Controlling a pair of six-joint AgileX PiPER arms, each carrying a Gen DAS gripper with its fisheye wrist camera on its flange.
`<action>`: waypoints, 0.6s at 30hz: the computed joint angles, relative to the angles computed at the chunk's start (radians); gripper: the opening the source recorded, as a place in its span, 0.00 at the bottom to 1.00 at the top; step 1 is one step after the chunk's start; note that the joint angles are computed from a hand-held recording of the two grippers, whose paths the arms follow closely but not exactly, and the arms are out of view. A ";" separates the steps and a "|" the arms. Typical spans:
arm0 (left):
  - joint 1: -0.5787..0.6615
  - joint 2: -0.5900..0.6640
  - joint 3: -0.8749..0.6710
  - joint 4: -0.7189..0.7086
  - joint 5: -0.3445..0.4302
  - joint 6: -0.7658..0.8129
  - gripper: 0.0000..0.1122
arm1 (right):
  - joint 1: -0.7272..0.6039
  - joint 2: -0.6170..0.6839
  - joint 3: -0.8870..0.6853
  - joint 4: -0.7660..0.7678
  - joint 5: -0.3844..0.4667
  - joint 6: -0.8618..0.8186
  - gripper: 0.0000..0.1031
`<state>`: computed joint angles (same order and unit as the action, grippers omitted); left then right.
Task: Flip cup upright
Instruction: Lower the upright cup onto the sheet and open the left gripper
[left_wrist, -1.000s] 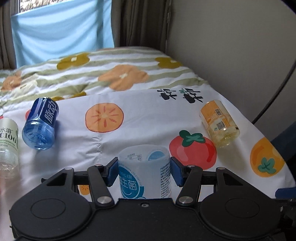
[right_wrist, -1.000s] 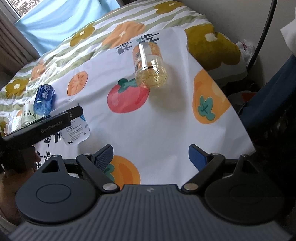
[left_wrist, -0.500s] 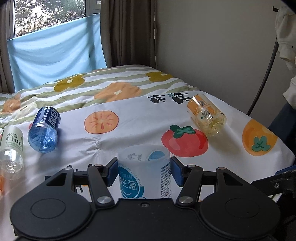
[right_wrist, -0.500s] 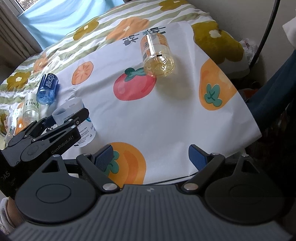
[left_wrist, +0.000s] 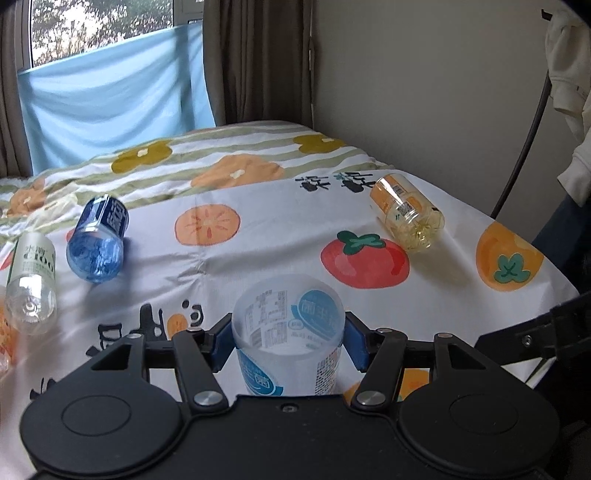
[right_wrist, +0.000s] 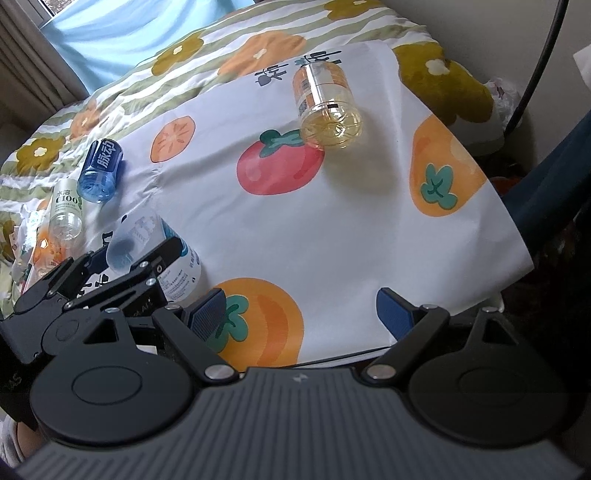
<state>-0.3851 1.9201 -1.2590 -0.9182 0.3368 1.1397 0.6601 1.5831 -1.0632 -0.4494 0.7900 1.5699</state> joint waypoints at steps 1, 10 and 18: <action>0.001 -0.001 -0.002 0.031 0.006 -0.033 0.58 | -0.001 0.001 -0.001 0.001 -0.002 -0.003 1.00; -0.002 0.018 -0.057 0.198 0.067 -0.195 0.63 | 0.001 0.008 -0.018 -0.004 0.005 -0.008 1.00; 0.000 -0.003 -0.063 0.227 0.083 -0.207 0.81 | 0.011 -0.008 -0.027 -0.024 0.027 0.011 1.00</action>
